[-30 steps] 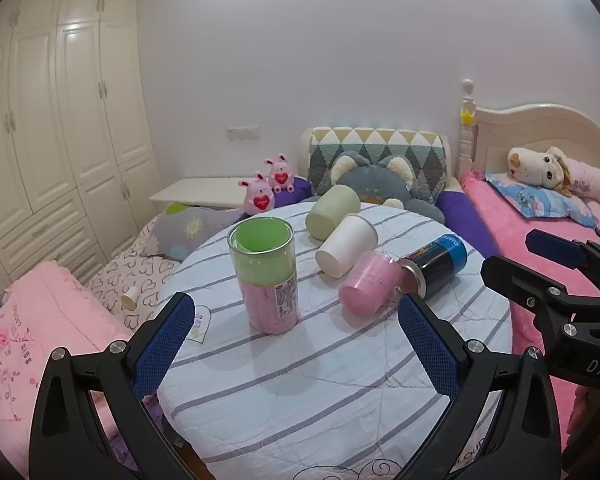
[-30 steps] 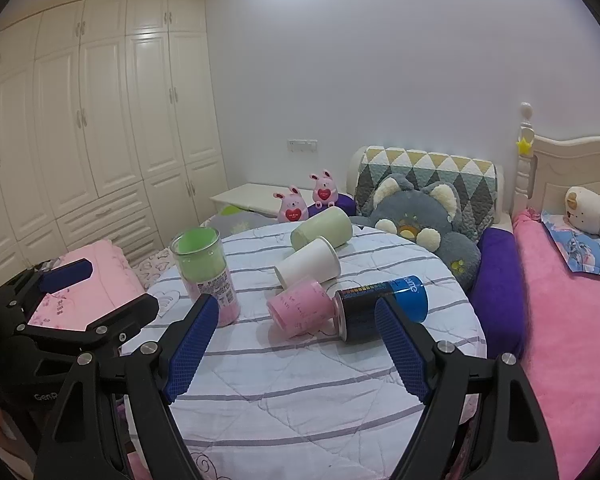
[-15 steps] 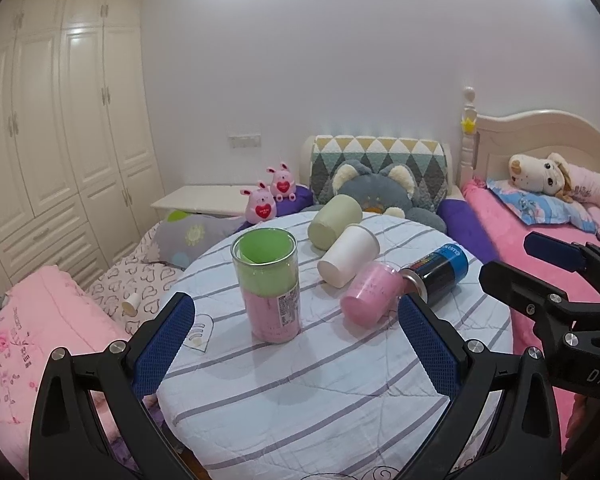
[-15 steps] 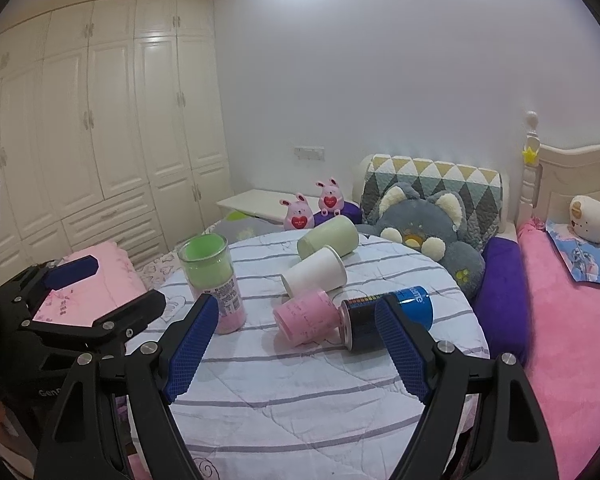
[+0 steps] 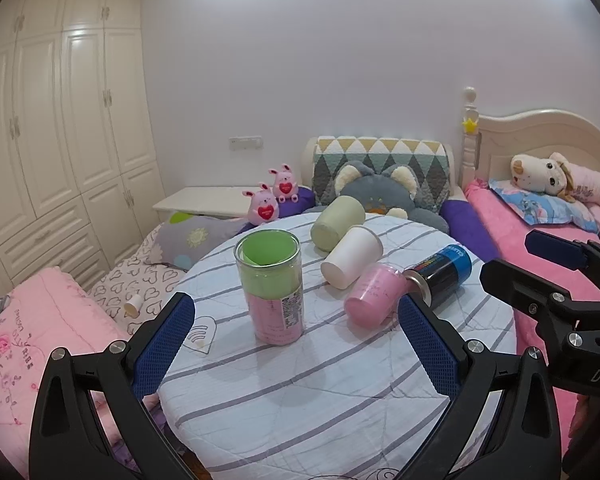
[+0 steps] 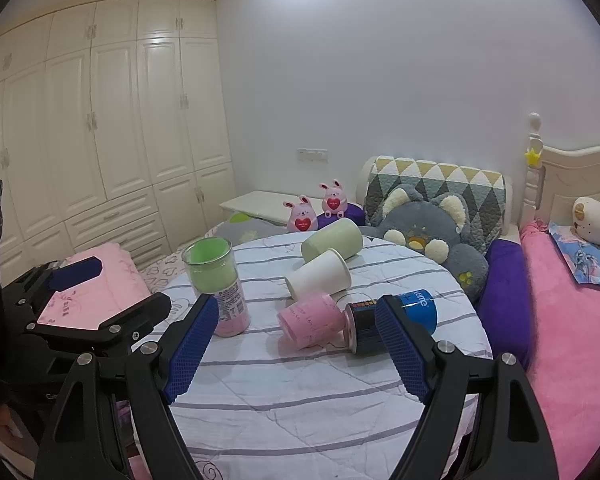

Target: Flip cup upright

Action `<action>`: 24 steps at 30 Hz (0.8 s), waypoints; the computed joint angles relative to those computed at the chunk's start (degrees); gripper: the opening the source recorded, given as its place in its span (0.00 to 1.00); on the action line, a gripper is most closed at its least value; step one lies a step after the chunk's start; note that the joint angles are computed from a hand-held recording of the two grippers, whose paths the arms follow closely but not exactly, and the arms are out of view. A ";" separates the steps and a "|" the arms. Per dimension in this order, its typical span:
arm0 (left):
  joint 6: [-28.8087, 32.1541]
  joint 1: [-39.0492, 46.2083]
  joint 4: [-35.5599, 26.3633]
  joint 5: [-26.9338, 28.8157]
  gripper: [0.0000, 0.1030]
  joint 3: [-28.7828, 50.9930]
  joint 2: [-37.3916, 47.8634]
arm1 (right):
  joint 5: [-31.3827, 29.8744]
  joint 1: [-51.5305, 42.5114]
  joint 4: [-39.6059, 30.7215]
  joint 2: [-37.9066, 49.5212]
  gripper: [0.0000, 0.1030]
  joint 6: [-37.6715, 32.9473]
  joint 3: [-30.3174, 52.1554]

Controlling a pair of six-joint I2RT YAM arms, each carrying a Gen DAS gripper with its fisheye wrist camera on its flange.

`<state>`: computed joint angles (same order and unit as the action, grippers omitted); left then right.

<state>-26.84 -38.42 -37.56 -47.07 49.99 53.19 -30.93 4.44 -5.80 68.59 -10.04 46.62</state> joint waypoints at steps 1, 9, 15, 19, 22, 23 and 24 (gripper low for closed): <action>0.09 -0.01 -0.01 -0.11 1.00 -0.03 -0.02 | 0.04 0.08 -0.12 0.02 0.80 -0.11 0.04; 1.26 2.02 0.63 1.54 1.00 -0.52 0.00 | 0.60 0.70 -0.49 0.16 0.80 -0.14 0.37; 1.37 2.28 1.10 1.47 1.00 -0.96 -0.02 | 0.71 0.89 -0.78 0.31 0.80 -0.20 0.55; 1.49 2.35 1.15 1.48 1.00 -1.00 -0.04 | 0.81 0.99 -1.04 0.55 0.80 -0.25 0.81; 1.49 2.30 1.10 1.41 1.00 -0.97 0.00 | 1.01 1.09 -0.91 0.77 0.80 -0.33 0.77; 1.59 2.39 1.12 1.44 1.00 -1.01 -0.04 | 0.92 1.06 -1.00 0.87 0.80 -0.38 0.85; 1.71 2.53 1.42 1.56 1.00 -1.20 -0.05 | 0.90 1.08 -0.96 0.98 0.80 -0.35 0.88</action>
<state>-25.12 -35.88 -36.13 -45.52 48.79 53.14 -30.03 5.52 -6.76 69.57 -10.39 47.51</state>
